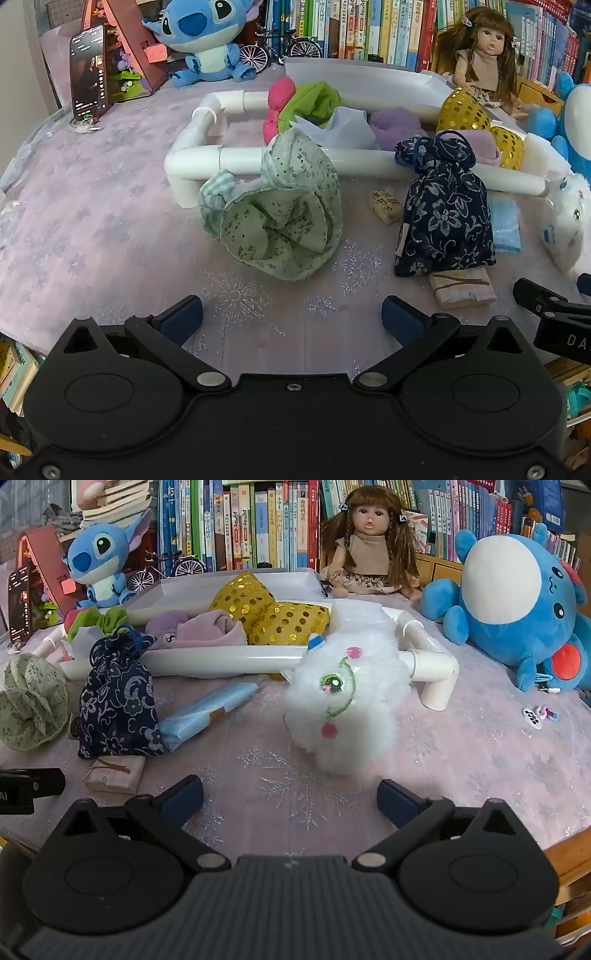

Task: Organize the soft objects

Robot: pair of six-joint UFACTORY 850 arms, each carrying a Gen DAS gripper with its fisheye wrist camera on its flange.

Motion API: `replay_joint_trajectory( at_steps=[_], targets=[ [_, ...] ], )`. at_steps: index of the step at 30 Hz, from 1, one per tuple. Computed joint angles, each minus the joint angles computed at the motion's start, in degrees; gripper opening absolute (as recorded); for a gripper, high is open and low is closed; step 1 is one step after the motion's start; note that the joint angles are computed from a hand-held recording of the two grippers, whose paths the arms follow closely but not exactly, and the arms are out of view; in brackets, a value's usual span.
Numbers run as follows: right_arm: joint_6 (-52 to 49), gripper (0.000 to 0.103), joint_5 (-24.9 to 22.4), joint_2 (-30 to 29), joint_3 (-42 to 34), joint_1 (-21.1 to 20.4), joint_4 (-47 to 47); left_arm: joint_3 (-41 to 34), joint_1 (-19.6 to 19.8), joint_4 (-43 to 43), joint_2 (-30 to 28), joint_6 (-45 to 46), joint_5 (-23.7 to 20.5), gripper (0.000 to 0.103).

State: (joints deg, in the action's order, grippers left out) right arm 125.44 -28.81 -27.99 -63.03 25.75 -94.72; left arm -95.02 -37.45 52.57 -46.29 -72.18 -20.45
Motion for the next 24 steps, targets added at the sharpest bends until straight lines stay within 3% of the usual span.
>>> replay_joint_trajectory(
  at_steps=[24],
  targets=[
    [-2.5, 0.103, 0.5, -0.2, -0.6, -0.1, 2.7, -0.1, -0.1, -0.2, 0.0, 0.5, -0.5, 0.103]
  ],
)
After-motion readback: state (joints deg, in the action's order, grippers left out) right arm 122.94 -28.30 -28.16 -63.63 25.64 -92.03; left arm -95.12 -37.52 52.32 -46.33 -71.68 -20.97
